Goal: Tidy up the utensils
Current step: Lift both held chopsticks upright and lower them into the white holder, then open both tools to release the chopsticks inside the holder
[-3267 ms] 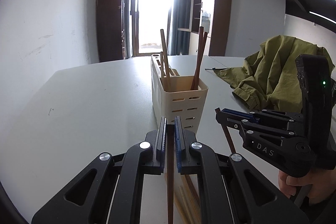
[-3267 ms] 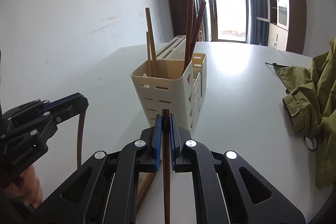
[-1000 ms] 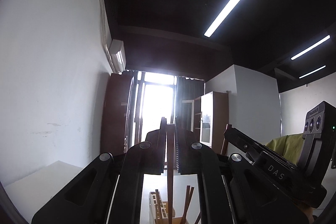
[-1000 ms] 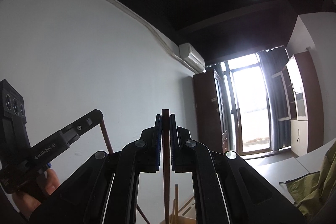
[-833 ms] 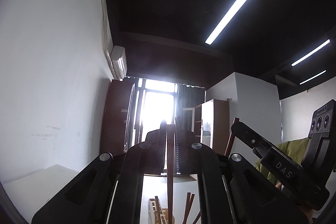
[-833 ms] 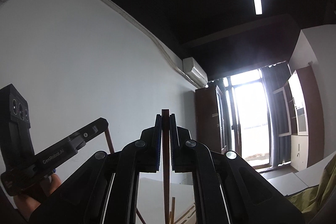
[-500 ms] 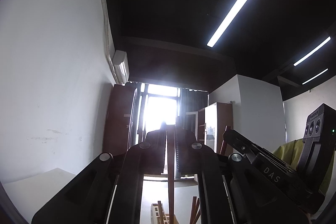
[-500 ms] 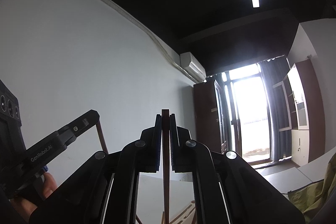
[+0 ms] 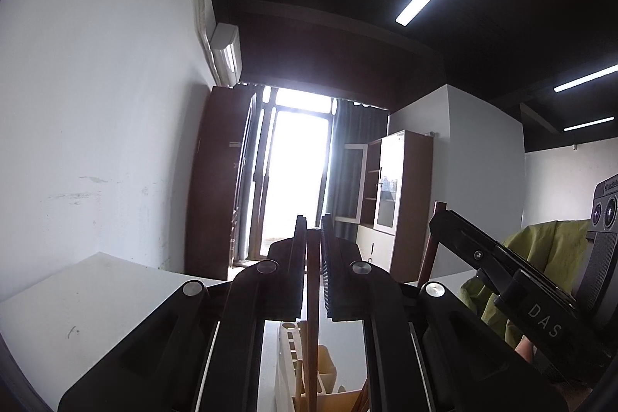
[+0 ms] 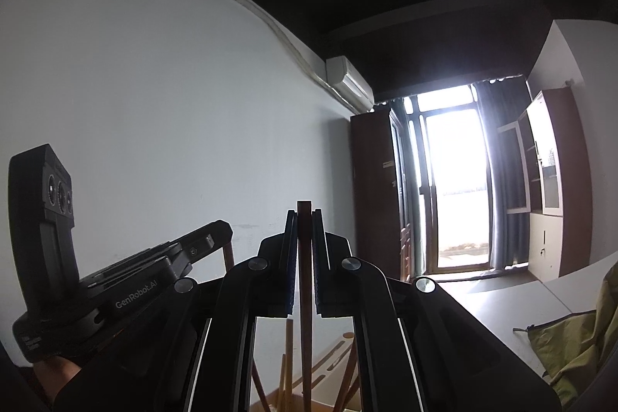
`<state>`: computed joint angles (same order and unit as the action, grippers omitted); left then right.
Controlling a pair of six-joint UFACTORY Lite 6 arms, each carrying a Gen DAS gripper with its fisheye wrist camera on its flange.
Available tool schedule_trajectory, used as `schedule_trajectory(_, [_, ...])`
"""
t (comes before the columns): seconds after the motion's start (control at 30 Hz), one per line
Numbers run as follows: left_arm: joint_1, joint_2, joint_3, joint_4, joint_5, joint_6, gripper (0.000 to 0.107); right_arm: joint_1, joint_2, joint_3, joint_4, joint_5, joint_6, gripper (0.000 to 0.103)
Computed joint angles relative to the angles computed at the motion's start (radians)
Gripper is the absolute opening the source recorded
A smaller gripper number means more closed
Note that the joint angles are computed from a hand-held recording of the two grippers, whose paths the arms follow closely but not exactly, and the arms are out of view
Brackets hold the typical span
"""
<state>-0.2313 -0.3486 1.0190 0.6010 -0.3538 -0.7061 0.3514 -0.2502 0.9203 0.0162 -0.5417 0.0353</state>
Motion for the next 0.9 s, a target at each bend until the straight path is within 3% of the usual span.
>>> schedule_trajectory(0.37, [-0.036,0.044,0.003,-0.017,0.089,0.073,0.007,0.013,0.018,-0.023,0.07,0.037,-0.052,0.008])
schedule_trajectory(0.9, [-0.044,0.061,-0.003,0.107,0.136,-0.01,0.007,0.02,0.08,-0.028,0.167,0.038,-0.132,0.008])
